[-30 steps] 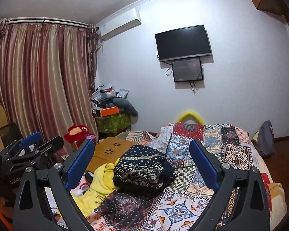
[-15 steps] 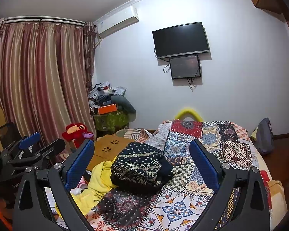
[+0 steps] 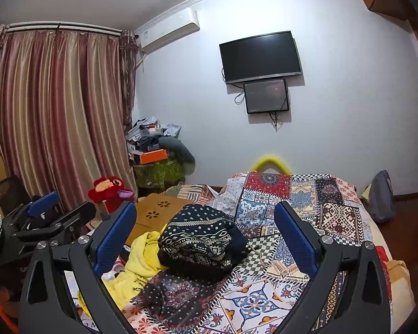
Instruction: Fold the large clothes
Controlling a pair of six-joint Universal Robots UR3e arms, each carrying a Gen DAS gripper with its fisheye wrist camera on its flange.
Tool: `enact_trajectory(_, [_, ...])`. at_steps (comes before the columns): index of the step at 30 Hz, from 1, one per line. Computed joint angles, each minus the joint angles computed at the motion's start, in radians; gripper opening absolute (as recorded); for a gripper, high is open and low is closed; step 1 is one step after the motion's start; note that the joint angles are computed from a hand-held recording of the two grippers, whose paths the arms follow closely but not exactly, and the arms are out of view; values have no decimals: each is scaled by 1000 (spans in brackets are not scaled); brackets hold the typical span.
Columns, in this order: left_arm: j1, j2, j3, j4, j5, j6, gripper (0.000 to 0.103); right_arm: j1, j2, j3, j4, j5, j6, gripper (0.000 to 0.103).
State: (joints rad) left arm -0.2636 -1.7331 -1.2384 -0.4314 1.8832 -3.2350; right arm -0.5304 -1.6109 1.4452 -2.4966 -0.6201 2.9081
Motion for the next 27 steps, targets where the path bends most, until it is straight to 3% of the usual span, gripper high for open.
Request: enact_trajectory(27, [43, 24, -16, -24, -108, -15, 102, 13, 7, 14, -42, -25, 29, 99])
